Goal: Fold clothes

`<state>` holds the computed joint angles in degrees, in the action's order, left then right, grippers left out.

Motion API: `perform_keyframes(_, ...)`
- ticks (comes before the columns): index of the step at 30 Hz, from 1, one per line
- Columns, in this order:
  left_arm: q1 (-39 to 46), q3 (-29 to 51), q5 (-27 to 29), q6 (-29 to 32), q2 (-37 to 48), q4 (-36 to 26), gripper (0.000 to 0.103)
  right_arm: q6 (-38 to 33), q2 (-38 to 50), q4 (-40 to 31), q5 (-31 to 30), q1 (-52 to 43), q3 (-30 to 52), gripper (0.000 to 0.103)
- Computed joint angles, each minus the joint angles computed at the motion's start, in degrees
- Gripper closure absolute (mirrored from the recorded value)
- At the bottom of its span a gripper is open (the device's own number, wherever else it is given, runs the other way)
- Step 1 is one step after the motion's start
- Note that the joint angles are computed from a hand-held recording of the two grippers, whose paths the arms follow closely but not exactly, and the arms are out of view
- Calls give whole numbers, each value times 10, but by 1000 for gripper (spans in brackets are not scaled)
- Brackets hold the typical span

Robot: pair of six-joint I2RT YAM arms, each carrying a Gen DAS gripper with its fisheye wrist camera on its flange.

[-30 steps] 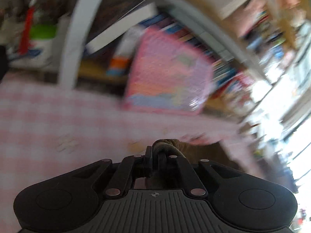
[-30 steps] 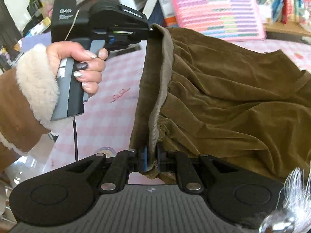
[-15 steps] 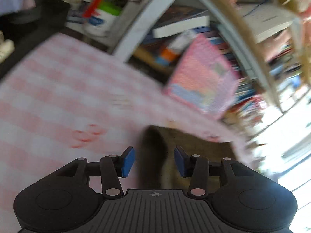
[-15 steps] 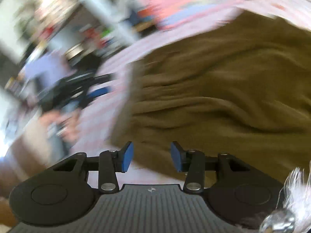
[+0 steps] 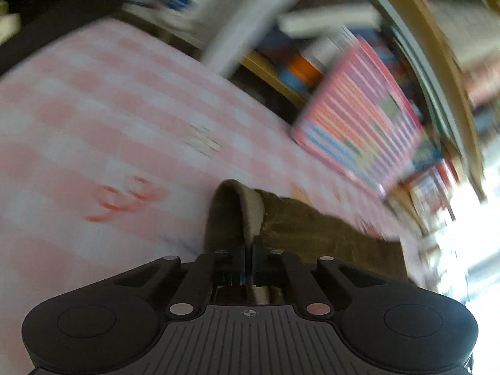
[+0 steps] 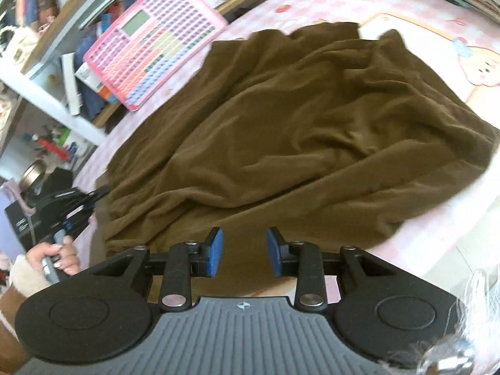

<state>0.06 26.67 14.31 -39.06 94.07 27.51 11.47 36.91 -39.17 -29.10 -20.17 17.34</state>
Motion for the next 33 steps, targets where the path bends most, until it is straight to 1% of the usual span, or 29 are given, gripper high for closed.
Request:
perform_keyframes(1,14,-5,-12,-5,-7,0,100,-11,2,-5,-4,-15,3,74)
perform_keyframes(3,44,-5,-12,16,-13,-14,99,-24,5,-9,-7,-28,9,74)
perform_keyframes(6,90,8,34,49,-12,-51,89,-46,33,5,8,-42,21,74)
perform_keyframes(8,100,-7,37,55,-40,-56,89,-60,55,20,28,-51,30,74)
perform_keyframes(9,99,-25,31,48,-64,-47,88,-66,66,29,40,-55,34,73)
perform_keyframes(10,98,-43,25,42,-88,-40,88,-87,82,37,46,-70,39,73)
perform_keyframes(12,95,-77,14,31,-143,-36,88,-131,112,53,58,-103,49,67)
perform_keyframes(14,73,-110,-9,30,-220,-68,88,-185,152,78,81,-127,60,66)
perform_keyframes(15,54,-127,-29,25,-263,-91,88,-208,168,86,94,-134,65,66)
perform_keyframes(17,-1,-156,-87,3,-350,-143,88,-271,203,114,102,-164,70,66)
perform_keyframes(19,-74,-173,-157,-44,-420,-197,88,-324,237,128,94,-193,79,65)
perform_keyframes(20,-116,-178,-194,-75,-443,-220,88,-339,252,139,81,-208,80,65)
perform_keyframes(22,-198,-176,-268,-139,-457,-257,88,-393,300,135,51,-238,97,65)
perform_keyframes(24,-296,-165,-354,-214,-471,-315,88,-446,328,123,39,-250,107,65)
perform_keyframes(26,-387,-145,-432,-292,-459,-363,88,-513,329,117,31,-255,102,63)
perform_keyframes(28,-475,-125,-501,-378,-435,-405,88,-592,336,114,16,-263,101,68)
perform_keyframes(30,-551,-99,-554,-471,-398,-453,88,-665,349,117,-3,-273,105,91)
perform_keyframes(33,-627,-58,-600,-586,-343,-519,88,-729,399,87,-30,-283,148,96)
